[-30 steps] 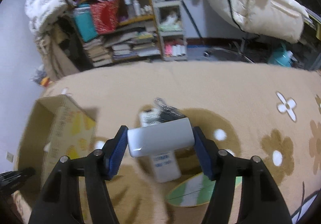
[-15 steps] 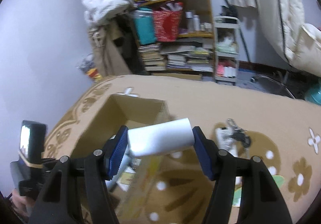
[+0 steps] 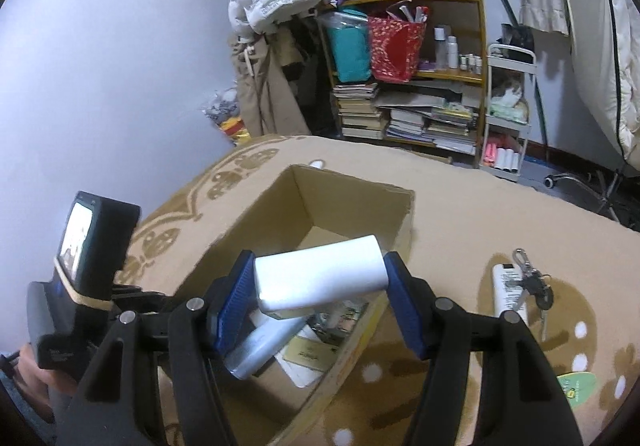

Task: Organize rigid objects
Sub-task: 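Lift the white cylinder over the box and drop it in with the right gripper, then move the open right gripper back to the green Pochacco card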

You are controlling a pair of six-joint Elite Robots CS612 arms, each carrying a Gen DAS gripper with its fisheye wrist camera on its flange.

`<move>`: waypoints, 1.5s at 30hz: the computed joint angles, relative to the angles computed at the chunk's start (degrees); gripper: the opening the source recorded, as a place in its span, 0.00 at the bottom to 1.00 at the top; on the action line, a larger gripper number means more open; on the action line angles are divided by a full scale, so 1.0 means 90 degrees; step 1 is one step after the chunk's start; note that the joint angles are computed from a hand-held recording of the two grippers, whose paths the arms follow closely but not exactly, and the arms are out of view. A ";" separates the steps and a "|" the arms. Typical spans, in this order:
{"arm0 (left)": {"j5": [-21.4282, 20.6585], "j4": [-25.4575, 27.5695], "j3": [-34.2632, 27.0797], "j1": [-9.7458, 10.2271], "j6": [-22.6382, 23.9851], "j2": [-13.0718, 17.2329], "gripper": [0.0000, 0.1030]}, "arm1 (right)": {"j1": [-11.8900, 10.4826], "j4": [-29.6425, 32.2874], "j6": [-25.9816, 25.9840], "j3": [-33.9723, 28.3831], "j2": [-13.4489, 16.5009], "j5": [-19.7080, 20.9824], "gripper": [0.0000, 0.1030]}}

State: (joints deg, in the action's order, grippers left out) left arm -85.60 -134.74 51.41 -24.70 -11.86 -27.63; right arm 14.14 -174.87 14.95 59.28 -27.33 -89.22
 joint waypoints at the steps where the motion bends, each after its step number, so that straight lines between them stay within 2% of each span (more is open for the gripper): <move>1: -0.0002 0.0007 -0.0001 -0.0002 -0.0003 -0.0002 0.13 | -0.0001 -0.0038 0.0016 0.0003 0.0005 0.0042 0.67; 6: -0.0018 0.0009 -0.0007 0.0001 -0.0005 0.0001 0.13 | 0.0010 -0.0092 -0.0110 -0.0054 0.0051 0.0230 0.67; 9: -0.0058 0.0013 -0.0013 0.0010 -0.0024 0.0003 0.13 | 0.0055 -0.0072 -0.0184 -0.0100 0.0094 0.0052 0.67; 14: -0.0083 0.0000 -0.0011 0.0016 -0.0008 0.0002 0.13 | 0.0022 0.0214 -0.0003 -0.0142 0.0116 0.0189 0.67; 17: -0.0086 -0.0007 -0.0003 0.0015 -0.0009 -0.0001 0.13 | 0.0030 0.0402 -0.0099 -0.0196 0.0115 0.0168 0.67; 22: -0.0068 -0.0003 -0.0003 0.0008 -0.0008 -0.0002 0.13 | 0.0089 0.0949 -0.0497 -0.0366 0.0107 -0.0075 0.67; 26: -0.0058 -0.0060 0.0032 0.0008 0.0003 -0.0019 0.14 | 0.0103 0.0689 -0.0491 -0.0248 0.0018 -0.0305 0.67; 29: -0.0042 -0.0071 0.0051 0.0006 0.0025 -0.0030 0.13 | 0.0079 0.0740 -0.0384 -0.0205 -0.0070 -0.0498 0.75; 31: -0.0047 -0.0058 0.0051 0.0004 0.0013 -0.0036 0.13 | 0.0055 0.0683 -0.0313 -0.0112 -0.0136 -0.0625 0.84; 33: -0.0048 -0.0063 0.0061 0.0005 0.0010 -0.0043 0.13 | 0.0020 0.0681 -0.0190 -0.0019 -0.0201 -0.0729 0.87; 37: -0.0026 -0.0063 0.0062 0.0001 0.0025 -0.0047 0.14 | -0.0077 0.0908 0.0025 0.0153 -0.0330 -0.0888 0.90; 40: -0.0030 -0.0052 0.0053 0.0002 0.0026 -0.0048 0.14 | -0.0124 0.1251 0.0223 0.0264 -0.0414 -0.1309 0.90; 45: -0.0039 -0.0054 0.0047 0.0000 0.0004 -0.0043 0.14 | -0.0258 0.1549 0.0735 0.0569 -0.0569 -0.1624 0.90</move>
